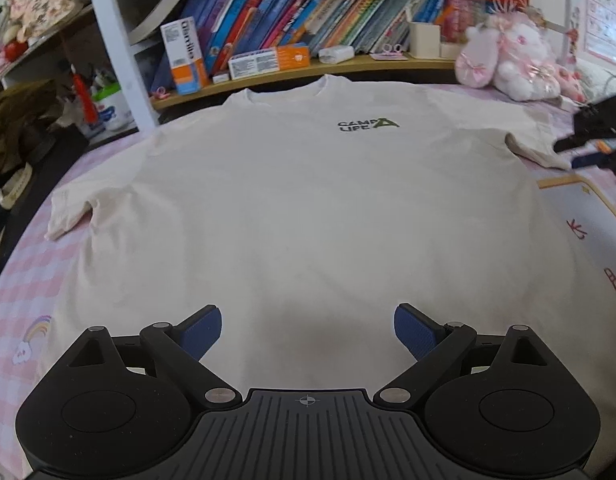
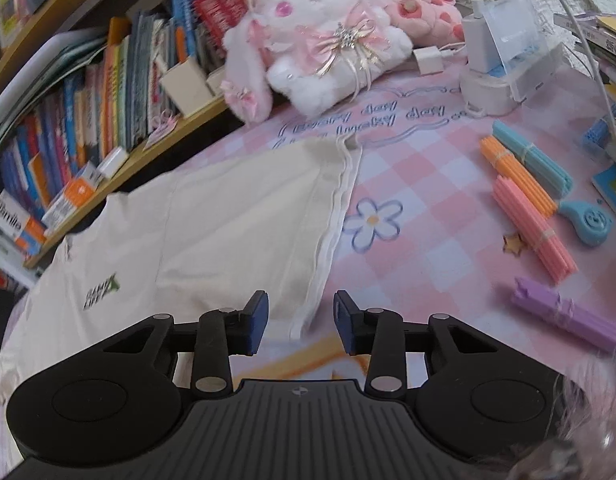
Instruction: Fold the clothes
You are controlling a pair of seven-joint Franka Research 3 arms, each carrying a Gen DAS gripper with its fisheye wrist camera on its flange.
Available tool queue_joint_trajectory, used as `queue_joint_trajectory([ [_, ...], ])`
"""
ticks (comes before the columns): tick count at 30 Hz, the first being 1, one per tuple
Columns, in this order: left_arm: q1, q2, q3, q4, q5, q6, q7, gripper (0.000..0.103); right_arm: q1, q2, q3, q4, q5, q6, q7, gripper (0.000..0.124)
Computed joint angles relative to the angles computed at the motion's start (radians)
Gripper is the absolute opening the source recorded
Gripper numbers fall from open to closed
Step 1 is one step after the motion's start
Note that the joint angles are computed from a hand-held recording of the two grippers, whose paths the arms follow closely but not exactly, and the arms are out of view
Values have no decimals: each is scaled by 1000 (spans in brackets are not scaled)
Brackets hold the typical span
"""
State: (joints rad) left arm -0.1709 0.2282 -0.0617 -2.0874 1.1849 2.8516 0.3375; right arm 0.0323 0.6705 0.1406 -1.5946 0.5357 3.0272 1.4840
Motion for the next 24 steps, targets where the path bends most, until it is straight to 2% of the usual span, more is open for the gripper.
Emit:
queue_joint_trajectory([
  [5, 3, -1, -1, -3, -1, 2, 15, 95, 27, 65, -32, 87, -34, 4, 25, 31],
  [7, 5, 3, -2, 0, -14, 0, 26, 95, 78, 77, -97, 103, -81, -1, 57, 29],
  [8, 6, 5, -3, 1, -23, -1, 33, 95, 105, 83, -133, 111, -108, -5, 76, 22],
  [10, 6, 11, -3, 6, -40, -3, 48, 95, 156, 95, -201, 126, -166, -19, 118, 18],
  [12, 4, 16, -3, 11, -57, -4, 64, 95, 203, 103, -262, 135, -227, -41, 161, 17],
  [15, 1, 18, 3, 11, -63, -1, 71, 95, 249, 112, -320, 136, -313, -44, 199, 17],
  [19, -3, 17, 8, 10, -61, 2, 66, 95, 251, 116, -320, 134, -366, -29, 213, 9],
  [24, -5, 6, 16, -1, -27, 7, 32, 95, 224, 123, -292, 158, -353, -49, 256, 6],
])
